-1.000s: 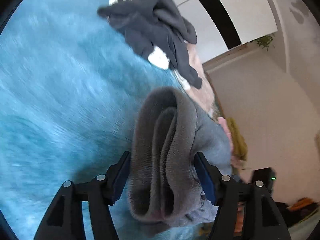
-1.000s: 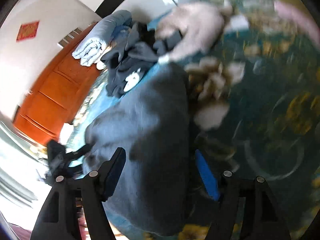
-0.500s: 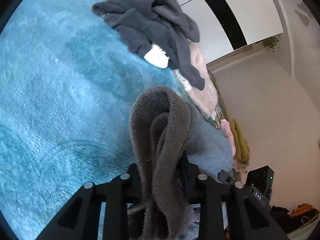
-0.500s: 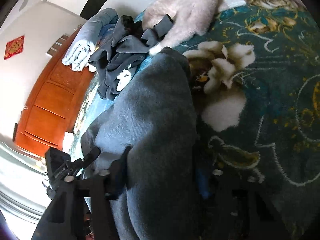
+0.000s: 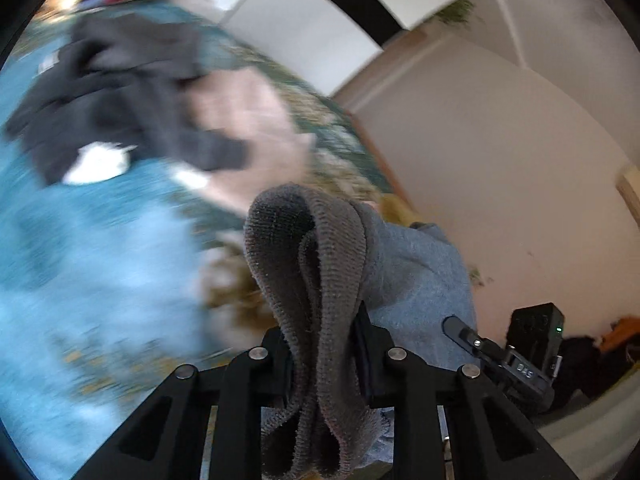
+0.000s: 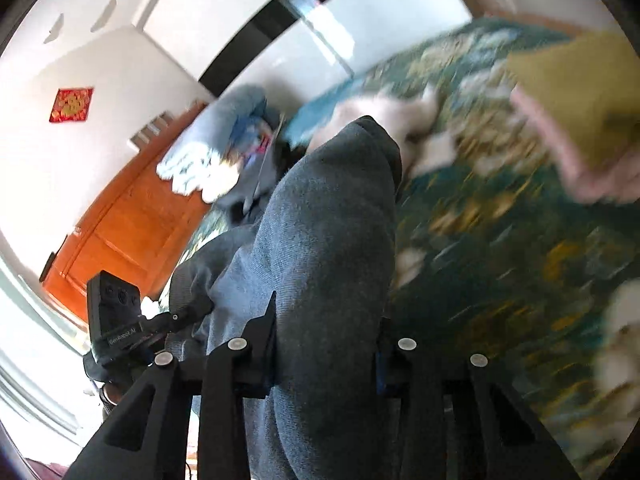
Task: Fold clothes
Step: 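Lift the folded grey sweater with both tools and carry it to the clothes stack, then lower the sweater onto the yellow and pink stack and open both tools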
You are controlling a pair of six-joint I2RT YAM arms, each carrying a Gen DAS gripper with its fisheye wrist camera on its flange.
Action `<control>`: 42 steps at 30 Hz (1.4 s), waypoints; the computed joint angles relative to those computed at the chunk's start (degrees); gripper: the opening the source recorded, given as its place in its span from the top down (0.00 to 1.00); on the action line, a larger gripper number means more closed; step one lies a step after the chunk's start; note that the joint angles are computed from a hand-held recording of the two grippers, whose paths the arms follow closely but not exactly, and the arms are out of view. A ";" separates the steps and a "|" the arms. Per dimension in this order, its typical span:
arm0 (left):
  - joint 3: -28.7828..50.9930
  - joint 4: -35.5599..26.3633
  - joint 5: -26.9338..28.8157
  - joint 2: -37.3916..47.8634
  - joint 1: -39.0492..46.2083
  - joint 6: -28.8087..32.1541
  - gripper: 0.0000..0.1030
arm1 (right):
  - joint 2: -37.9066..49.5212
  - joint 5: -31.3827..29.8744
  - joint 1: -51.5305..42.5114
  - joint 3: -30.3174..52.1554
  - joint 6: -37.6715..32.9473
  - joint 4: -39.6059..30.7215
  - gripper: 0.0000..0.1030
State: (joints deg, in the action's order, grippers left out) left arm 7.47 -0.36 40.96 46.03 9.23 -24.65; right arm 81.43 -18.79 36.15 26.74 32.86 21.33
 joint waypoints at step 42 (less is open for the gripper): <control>83.29 3.47 -27.25 77.40 -41.37 -2.83 0.46 | 33.79 -11.72 -49.63 68.68 -37.32 -49.63 0.48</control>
State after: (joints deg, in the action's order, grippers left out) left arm 90.76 3.11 13.70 123.43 -32.14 -27.49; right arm 115.21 -30.52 -13.48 95.42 -4.47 -28.30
